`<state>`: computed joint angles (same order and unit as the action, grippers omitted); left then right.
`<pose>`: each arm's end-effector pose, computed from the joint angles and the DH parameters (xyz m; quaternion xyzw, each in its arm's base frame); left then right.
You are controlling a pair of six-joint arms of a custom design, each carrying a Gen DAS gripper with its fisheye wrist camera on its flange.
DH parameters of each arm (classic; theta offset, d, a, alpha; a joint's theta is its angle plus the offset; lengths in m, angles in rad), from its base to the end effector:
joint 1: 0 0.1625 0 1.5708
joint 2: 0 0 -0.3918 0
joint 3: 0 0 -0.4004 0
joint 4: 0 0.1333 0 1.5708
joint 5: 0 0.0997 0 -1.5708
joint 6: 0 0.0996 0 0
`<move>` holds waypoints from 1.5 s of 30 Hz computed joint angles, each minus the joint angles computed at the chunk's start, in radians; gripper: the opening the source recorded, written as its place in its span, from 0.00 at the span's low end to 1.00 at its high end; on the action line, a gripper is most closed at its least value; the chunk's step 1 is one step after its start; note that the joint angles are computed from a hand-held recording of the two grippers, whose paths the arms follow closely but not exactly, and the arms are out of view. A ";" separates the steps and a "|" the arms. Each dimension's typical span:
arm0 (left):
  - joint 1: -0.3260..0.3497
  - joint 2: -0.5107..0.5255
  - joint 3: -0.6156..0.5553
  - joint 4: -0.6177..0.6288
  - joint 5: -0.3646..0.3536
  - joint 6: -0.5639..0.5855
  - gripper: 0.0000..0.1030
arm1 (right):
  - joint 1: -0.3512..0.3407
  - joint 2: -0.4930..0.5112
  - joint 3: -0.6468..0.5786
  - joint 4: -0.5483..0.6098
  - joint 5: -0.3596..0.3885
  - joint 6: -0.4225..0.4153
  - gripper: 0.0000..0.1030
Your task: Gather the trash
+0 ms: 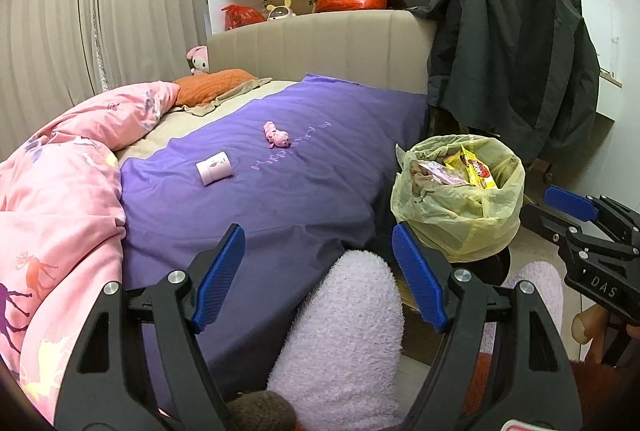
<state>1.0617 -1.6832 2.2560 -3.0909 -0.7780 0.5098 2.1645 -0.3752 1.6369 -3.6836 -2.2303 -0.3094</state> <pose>-0.0203 -0.4554 0.3749 0.2466 0.8026 -0.4206 0.3437 0.4019 -0.4662 -0.0523 0.2558 -0.8337 0.4284 0.2366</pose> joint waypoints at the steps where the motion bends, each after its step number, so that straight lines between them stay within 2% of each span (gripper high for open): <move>1: -0.001 0.001 0.000 0.000 -0.001 0.001 0.71 | -0.001 -0.002 0.003 -0.006 0.002 0.000 0.49; 45: -0.014 -0.004 0.009 0.009 0.005 -0.002 0.71 | -0.007 -0.014 0.021 -0.016 0.005 -0.007 0.49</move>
